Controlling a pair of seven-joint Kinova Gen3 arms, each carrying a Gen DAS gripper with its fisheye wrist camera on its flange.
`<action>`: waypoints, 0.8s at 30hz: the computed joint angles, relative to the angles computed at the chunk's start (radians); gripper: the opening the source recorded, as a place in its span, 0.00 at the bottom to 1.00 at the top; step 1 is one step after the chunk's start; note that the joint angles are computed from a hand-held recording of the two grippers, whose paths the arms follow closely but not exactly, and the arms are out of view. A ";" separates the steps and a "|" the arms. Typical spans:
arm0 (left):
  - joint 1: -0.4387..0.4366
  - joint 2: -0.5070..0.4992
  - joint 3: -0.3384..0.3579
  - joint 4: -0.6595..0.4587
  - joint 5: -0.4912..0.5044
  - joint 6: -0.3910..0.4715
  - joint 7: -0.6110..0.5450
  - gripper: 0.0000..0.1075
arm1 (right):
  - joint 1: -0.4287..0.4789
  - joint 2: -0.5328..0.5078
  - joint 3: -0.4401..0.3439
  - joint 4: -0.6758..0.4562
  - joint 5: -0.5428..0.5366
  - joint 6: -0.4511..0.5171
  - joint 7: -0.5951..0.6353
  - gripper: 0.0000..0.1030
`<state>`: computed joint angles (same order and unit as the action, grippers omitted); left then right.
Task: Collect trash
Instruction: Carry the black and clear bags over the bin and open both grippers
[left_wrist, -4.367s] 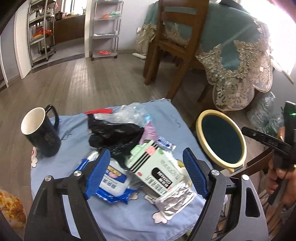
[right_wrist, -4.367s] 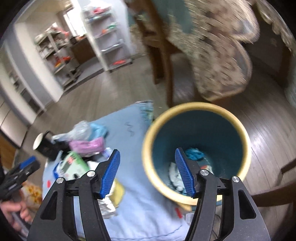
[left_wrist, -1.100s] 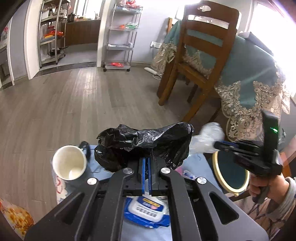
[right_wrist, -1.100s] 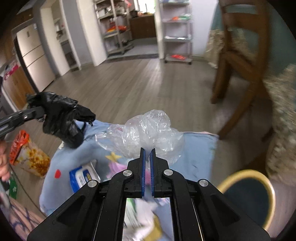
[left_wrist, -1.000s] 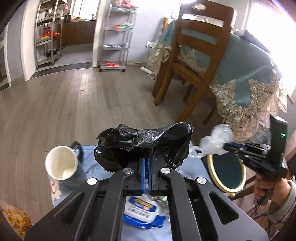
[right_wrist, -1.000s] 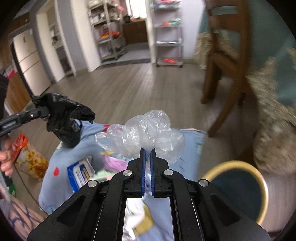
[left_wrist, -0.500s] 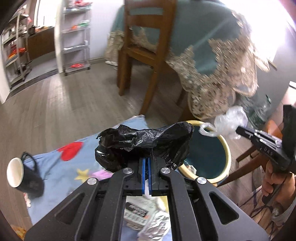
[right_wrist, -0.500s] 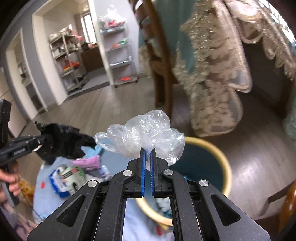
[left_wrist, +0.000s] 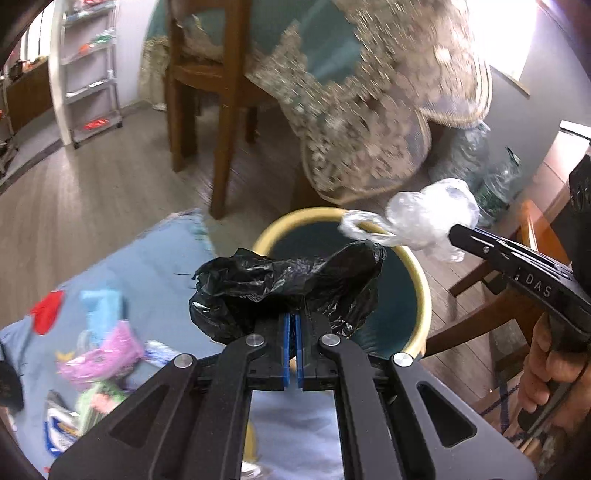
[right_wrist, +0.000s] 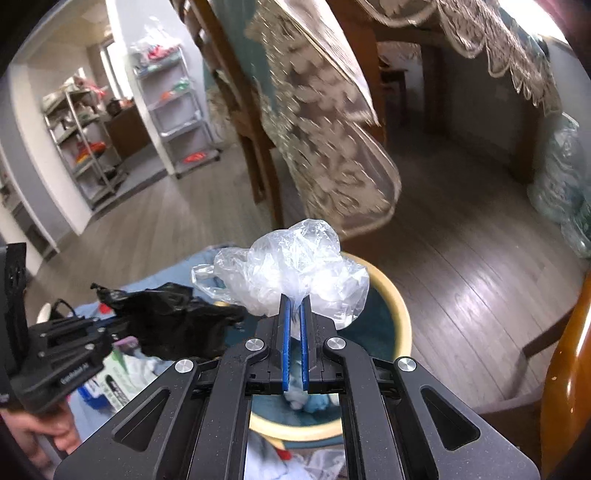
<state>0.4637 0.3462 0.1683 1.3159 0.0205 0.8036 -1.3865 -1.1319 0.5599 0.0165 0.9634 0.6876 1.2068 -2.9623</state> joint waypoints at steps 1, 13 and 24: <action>0.006 0.015 0.003 -0.009 0.001 -0.001 0.001 0.01 | 0.005 -0.001 -0.003 0.004 -0.008 0.005 0.005 0.06; 0.036 0.102 -0.008 -0.045 0.008 0.024 0.021 0.39 | 0.055 0.045 -0.028 -0.060 -0.108 0.084 0.098 0.11; -0.035 0.004 -0.016 0.039 0.021 -0.006 0.017 0.58 | 0.026 0.073 0.011 -0.113 -0.122 0.082 0.131 0.54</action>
<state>0.4286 0.3498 0.1526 1.3545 0.0411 0.7977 -1.3695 -1.1062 0.6329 0.0277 0.8504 0.5654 1.2888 -2.8317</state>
